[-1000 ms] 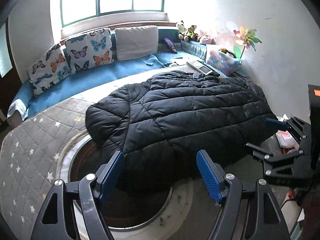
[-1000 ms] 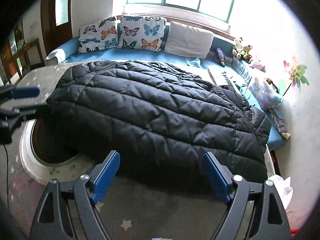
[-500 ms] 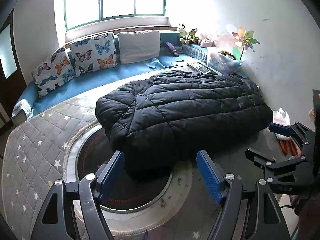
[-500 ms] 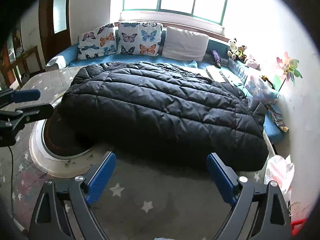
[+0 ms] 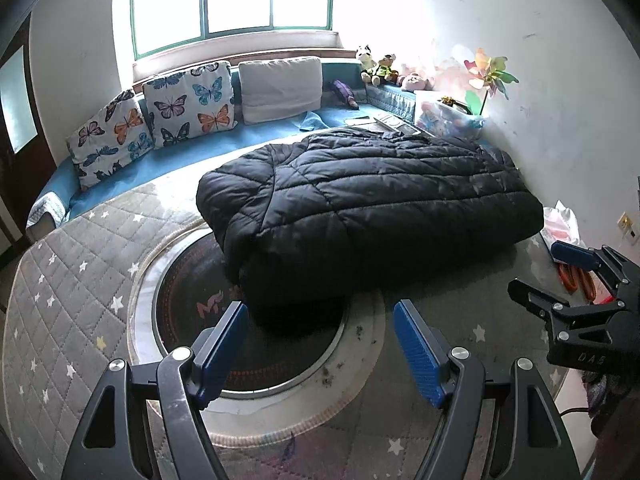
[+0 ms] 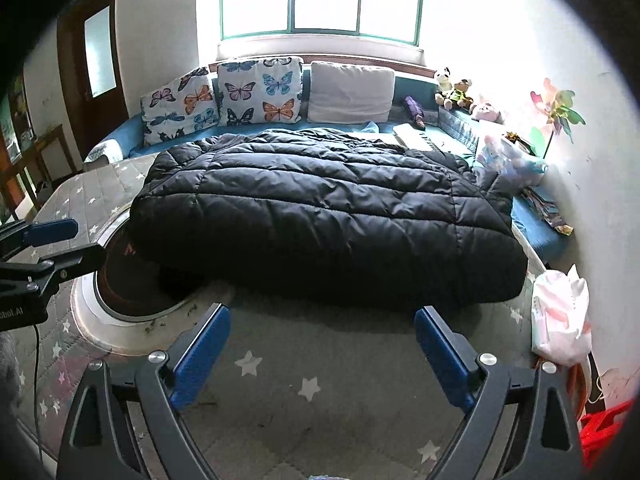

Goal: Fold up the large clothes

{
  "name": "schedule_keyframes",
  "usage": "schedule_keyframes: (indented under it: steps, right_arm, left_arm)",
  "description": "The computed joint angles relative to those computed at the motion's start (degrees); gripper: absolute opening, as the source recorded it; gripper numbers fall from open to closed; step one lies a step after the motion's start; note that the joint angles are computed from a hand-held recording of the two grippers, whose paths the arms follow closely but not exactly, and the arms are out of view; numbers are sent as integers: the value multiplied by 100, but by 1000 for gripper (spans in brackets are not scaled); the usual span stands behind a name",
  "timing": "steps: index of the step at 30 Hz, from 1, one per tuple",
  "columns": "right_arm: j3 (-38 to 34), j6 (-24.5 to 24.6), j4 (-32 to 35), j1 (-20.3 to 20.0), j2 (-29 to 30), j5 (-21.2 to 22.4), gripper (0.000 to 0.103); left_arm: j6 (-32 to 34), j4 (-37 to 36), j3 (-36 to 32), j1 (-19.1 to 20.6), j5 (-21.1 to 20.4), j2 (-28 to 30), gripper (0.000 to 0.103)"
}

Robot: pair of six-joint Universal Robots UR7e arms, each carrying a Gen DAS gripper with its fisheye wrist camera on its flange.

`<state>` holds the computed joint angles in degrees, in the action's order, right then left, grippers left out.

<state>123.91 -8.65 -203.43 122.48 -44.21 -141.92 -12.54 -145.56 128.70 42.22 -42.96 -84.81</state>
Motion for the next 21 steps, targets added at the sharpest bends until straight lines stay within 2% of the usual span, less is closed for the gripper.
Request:
schedule_keyframes:
  steps: [21]
  right_arm:
    - [105, 103, -129, 88, 25, -165, 102]
  left_arm:
    - [-118, 27, 217, 6, -51, -138, 79]
